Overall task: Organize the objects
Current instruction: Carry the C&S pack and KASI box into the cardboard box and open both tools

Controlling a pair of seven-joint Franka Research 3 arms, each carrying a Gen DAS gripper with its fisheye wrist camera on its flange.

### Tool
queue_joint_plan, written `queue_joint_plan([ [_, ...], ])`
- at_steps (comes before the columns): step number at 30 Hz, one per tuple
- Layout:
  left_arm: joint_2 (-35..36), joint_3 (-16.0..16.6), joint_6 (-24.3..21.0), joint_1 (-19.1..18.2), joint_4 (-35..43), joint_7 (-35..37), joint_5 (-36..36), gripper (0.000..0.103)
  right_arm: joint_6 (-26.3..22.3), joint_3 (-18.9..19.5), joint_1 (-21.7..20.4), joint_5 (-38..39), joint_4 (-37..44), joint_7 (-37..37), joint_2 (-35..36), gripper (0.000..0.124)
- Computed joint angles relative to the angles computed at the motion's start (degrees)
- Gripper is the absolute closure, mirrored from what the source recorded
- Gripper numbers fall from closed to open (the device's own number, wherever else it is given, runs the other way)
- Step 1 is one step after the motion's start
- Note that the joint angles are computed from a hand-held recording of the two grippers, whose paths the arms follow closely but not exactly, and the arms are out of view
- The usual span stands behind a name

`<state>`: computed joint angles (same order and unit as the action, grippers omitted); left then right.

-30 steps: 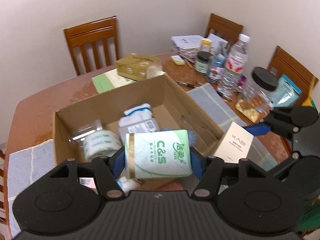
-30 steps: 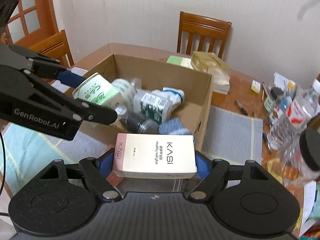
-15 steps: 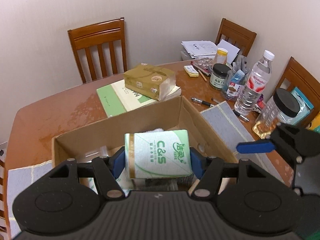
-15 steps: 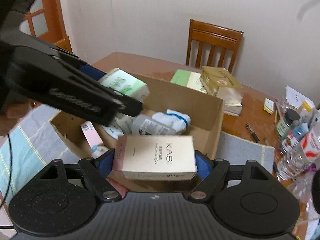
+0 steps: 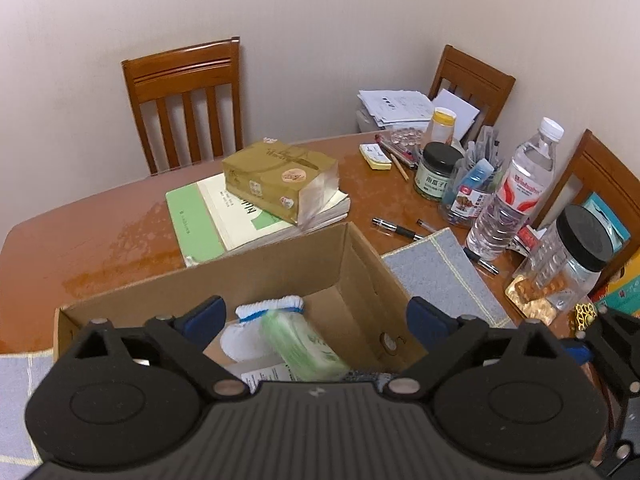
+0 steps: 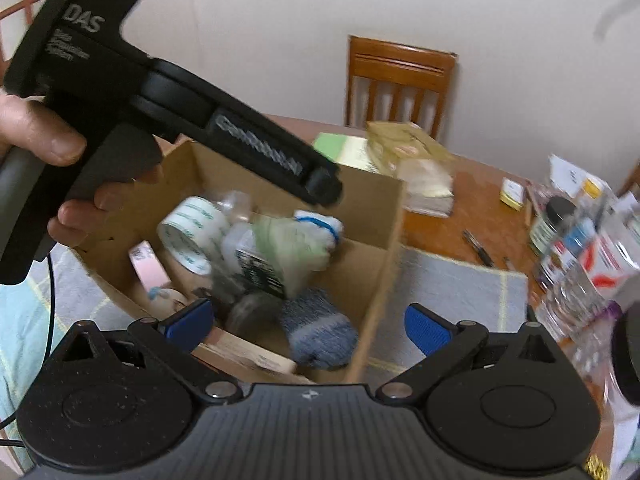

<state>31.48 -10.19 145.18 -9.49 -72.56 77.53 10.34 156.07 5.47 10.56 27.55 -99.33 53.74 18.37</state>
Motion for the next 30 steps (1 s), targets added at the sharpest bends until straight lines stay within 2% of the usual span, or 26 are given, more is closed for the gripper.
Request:
queue_joint_plan([
  [2,-1.50,0.05,1.17,0.17,-2.62,-0.62,-0.01,0.006,0.43,0.05,-0.57,1.71,-1.78,0.81,-1.16,0.021],
  [5,-4.74,0.66,2.28,-0.10,-7.46,-2.88,1.03,0.004,4.50,1.15,-1.56,5.47,-6.30,-2.26,-3.43,0.021],
  [7,-6.92,-0.45,3.57,0.96,-10.84,-1.42,0.08,0.004,5.17,-2.05,1.19,-0.20,-8.28,4.57,-4.49,0.021],
  [10,-10.33,1.15,4.49,-0.45,-15.35,-4.45,3.61,0.003,5.44,-1.25,0.13,1.43,-11.48,3.51,-6.41,0.021],
  [17,-17.48,0.81,9.23,0.21,-25.85,-7.07,5.90,0.001,9.62,-4.73,2.89,-9.71,-19.56,15.62,-9.17,0.021],
  [20,-19.99,0.95,10.58,0.35,-29.67,-8.95,6.82,0.001,8.99,-4.95,2.76,-12.32,-21.39,18.93,-9.79,0.021],
  [30,-26.30,0.40,12.50,0.84,-39.92,-13.01,7.85,0.001,8.14,-3.85,1.62,-12.73,-20.98,19.63,-8.93,0.021],
])
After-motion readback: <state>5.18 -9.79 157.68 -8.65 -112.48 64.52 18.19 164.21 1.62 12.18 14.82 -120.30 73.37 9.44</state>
